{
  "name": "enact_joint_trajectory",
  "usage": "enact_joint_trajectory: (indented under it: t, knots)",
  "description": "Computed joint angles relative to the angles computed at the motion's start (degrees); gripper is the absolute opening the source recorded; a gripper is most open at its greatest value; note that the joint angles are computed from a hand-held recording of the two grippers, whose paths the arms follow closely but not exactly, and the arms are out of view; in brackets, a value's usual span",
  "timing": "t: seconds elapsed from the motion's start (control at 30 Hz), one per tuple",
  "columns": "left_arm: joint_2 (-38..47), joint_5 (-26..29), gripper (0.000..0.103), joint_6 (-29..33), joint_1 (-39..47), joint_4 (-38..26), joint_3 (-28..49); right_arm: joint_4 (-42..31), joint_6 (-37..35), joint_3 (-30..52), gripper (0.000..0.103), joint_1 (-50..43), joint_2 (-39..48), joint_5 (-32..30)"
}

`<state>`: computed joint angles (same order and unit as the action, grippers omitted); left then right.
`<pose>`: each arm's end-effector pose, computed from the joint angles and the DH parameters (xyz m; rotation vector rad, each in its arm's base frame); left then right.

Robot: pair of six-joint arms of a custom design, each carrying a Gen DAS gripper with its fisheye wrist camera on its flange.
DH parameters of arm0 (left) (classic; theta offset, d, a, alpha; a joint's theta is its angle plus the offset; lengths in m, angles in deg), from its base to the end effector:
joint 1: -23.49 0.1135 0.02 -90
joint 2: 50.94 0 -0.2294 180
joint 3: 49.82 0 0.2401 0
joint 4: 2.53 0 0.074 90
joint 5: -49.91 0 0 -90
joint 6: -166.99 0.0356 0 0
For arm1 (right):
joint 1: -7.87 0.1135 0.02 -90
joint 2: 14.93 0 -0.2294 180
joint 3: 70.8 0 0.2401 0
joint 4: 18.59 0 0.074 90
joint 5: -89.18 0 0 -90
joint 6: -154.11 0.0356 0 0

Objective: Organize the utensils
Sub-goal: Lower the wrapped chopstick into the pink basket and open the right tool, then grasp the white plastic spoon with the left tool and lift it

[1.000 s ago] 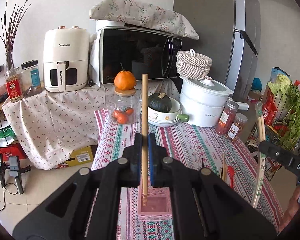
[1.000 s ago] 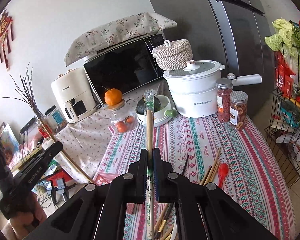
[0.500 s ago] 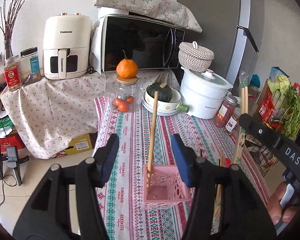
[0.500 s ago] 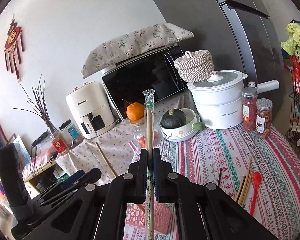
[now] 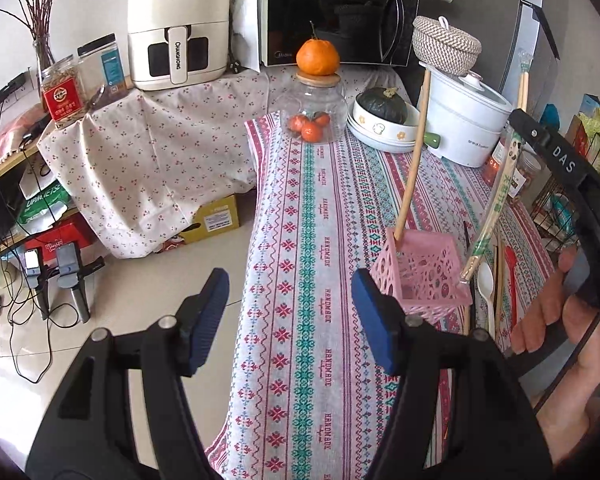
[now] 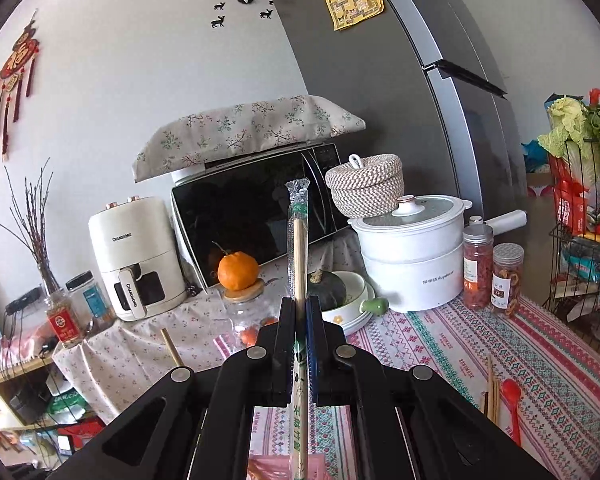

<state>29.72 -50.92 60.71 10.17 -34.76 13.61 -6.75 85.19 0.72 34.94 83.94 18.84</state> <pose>0.2769 -0.0587 0.1859 -0.1467 2.4090 -0.0065 0.3369 0.1587 0.2011 0.1442 1.8285 0.2763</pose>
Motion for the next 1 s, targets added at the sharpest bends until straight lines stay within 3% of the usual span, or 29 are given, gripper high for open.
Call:
enact_joint_trajectory:
  t: [0.3, 0.43, 0.6, 0.9, 1.0]
  knots:
    - [-0.24, 0.23, 0.068, 0.45, 0.14, 0.08, 0.29, -1.93, 0.61, 1.63, 0.007, 0.05, 4.52, -1.45]
    - [-0.62, -0.32, 0.071, 0.73, -0.59, -0.05, 0.24, -4.40, 0.26, 1.03, 0.010, 0.31, 3.61, -5.12]
    - [-1.50, -0.18, 0.076, 0.13, -1.59, -0.81, 0.29, -6.56, -3.02, -2.10, 0.042, -0.05, -1.69, -8.97]
    - [-2.00, 0.05, 0.083, -0.88, -5.53, -2.49, 0.69, -19.38, -6.90, -6.46, 0.079, -8.21, -15.73, -19.02]
    - [-1.44, 0.40, 0.085, -1.41, -7.38, -3.35, 1.23, -25.31, -8.51, -6.50, 0.084, -12.89, -18.65, -24.09]
